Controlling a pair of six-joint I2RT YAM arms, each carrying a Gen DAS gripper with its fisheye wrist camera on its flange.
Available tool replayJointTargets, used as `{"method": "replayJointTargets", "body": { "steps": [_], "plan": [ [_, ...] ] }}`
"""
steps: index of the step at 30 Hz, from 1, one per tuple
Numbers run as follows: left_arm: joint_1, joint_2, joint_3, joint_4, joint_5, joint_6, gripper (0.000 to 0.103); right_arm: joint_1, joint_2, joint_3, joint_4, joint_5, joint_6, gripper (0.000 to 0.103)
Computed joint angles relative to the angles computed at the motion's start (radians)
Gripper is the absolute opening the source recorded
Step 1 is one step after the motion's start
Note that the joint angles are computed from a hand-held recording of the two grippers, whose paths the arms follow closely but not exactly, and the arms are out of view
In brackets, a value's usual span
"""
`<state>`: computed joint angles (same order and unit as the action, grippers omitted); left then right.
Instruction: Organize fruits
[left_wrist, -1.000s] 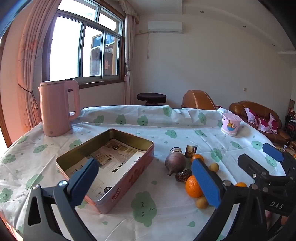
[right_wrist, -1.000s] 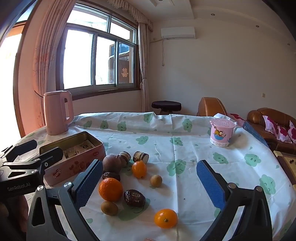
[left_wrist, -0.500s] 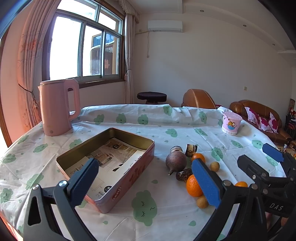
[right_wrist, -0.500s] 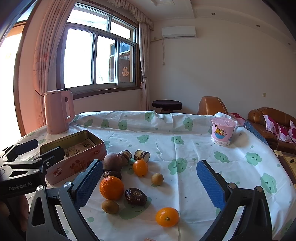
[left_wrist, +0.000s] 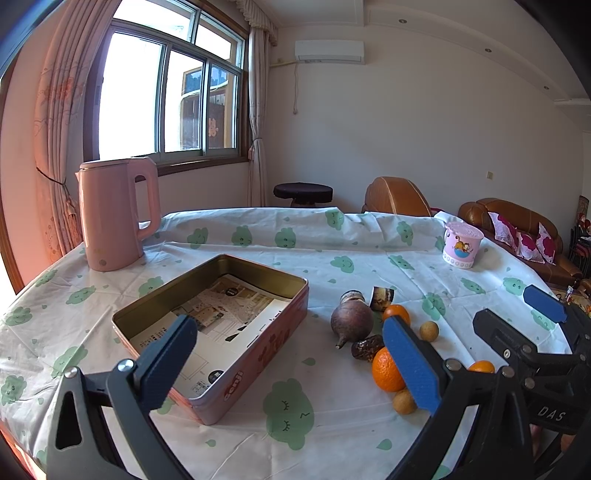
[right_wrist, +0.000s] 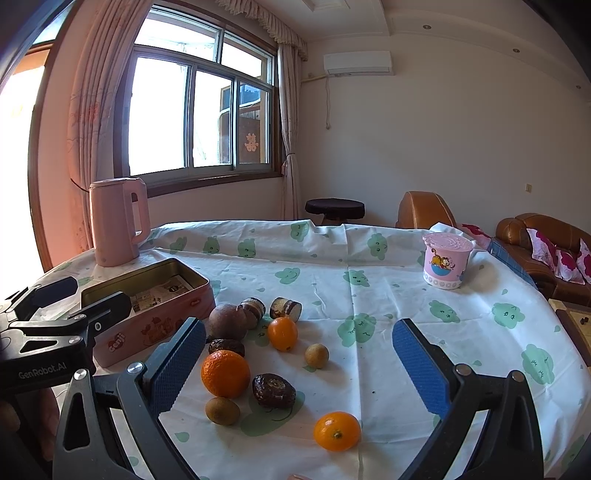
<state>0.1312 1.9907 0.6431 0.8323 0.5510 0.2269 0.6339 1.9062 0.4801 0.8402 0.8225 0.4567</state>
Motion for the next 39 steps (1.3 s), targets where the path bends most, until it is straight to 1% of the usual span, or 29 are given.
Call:
{"method": "replayJointTargets", "body": {
  "steps": [23,28,30,32,36,38,39],
  "plan": [
    [0.004,0.007,0.005,-0.003,0.004,0.004,0.103,0.011,0.010,0.021,-0.021,0.003,0.008,0.102],
    [0.019,0.028,0.007,0.003,0.028,0.013,0.103,0.014,0.012,0.018,-0.026,0.011,0.010,0.102],
    [0.009,0.036,0.015,-0.009,0.024,0.014,0.103,0.012,0.014,0.006,-0.015,0.017,0.010,0.102],
    [0.007,0.043,0.022,-0.033,0.042,0.021,0.103,0.004,0.020,-0.015,0.001,0.022,0.015,0.102],
    [-0.018,0.058,0.025,-0.075,0.058,0.051,0.102,-0.022,0.052,-0.073,0.047,0.018,0.052,0.102],
    [-0.041,0.067,0.026,-0.101,0.062,0.070,0.101,-0.041,0.079,-0.100,0.077,-0.005,0.071,0.102],
    [-0.052,0.074,0.026,-0.110,0.061,0.079,0.097,-0.051,0.091,-0.108,0.084,-0.019,0.082,0.102]
  ]
}}
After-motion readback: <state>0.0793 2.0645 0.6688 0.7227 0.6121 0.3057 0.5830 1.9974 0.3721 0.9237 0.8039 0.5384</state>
